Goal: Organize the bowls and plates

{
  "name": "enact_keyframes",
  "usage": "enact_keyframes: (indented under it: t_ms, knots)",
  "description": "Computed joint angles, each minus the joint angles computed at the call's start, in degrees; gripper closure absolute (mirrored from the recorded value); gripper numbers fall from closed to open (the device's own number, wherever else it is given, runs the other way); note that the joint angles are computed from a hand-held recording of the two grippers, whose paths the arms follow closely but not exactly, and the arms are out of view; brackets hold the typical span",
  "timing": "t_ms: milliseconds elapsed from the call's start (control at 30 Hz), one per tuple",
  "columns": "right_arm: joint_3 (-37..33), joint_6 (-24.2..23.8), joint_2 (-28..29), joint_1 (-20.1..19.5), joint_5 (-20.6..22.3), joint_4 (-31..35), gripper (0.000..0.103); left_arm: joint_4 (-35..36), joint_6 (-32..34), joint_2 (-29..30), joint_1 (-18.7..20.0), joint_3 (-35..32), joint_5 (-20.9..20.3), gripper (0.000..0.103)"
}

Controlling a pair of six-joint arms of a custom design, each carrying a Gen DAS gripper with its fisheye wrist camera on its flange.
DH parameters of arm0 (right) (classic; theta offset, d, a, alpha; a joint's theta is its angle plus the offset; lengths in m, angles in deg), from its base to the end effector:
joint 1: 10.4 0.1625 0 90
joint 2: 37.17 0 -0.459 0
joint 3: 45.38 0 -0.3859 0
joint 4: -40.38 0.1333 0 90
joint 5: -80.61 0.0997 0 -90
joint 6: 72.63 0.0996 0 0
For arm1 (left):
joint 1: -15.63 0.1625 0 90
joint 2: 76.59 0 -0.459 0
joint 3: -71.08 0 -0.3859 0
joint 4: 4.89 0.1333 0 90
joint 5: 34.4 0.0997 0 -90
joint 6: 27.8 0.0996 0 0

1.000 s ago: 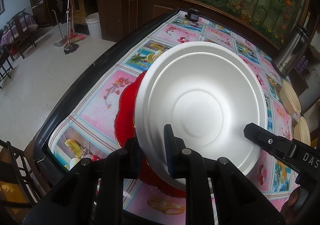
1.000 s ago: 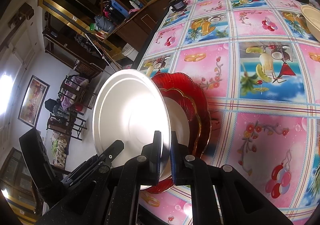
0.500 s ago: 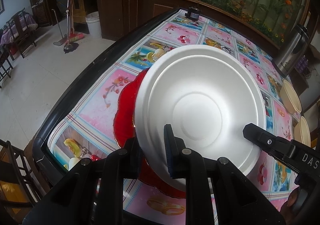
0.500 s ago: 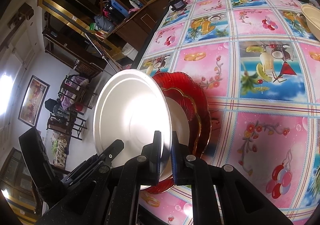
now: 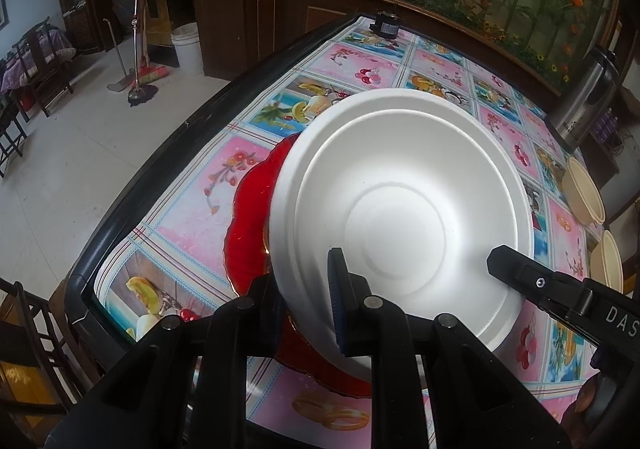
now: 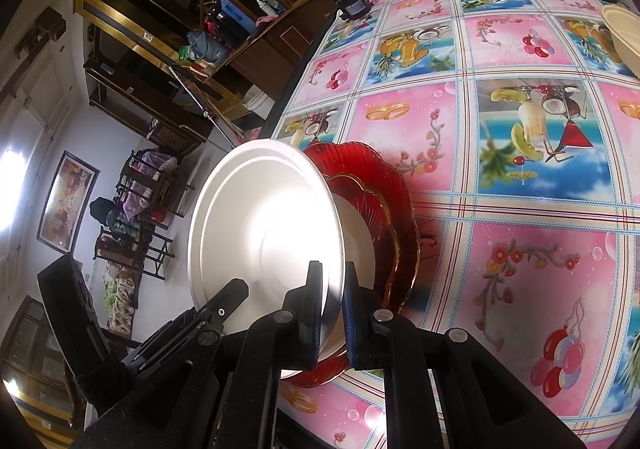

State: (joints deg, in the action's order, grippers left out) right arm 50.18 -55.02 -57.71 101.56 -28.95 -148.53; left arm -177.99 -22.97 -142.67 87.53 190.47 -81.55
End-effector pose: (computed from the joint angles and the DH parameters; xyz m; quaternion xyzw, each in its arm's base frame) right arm 0.3390 -0.5736 -0.0947 0.0015 -0.9648 0.2482 0.0873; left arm 0.0235 -0.5752 0.2588 0.0868 0.9003 -0.2785 0.3230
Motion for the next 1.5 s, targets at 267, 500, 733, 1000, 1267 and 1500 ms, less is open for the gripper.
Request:
enact_keyframes:
  t_ms: [267,500,733,1000,1267,1500]
  knots:
    - [0.0,0.1,0.0,0.1,0.0,-0.1,0.092,0.0,0.0,0.0,-0.1,0.0,0.2,0.086]
    - [0.1,0.4,-0.1,0.0,-0.1,0.0,0.092,1.1,-0.4,0.0,0.1,-0.4,0.1,0.086]
    - [0.1,0.1,-0.1,0.0,-0.5,-0.2,0.091,1.6,-1.2,0.0,0.3,-0.7,-0.5,0.085]
    - [0.2,-0.1,-0.2,0.5,-1.5,-0.9,0.080,-0.7,-1.4,-0.8,0.2,-0.1,-1.3,0.049]
    - [1.4,-0.2,-0.7,1.0,-2.0,-4.0,0.032,-6.0,-2.3,-2.4,-0.5,1.4,-2.9,0.030]
    - [6.4,-0.5,-3.3,0.8,-0.7,-11.4,0.024,-10.9,-0.6,-2.3,-3.8,3.1,-4.8,0.026]
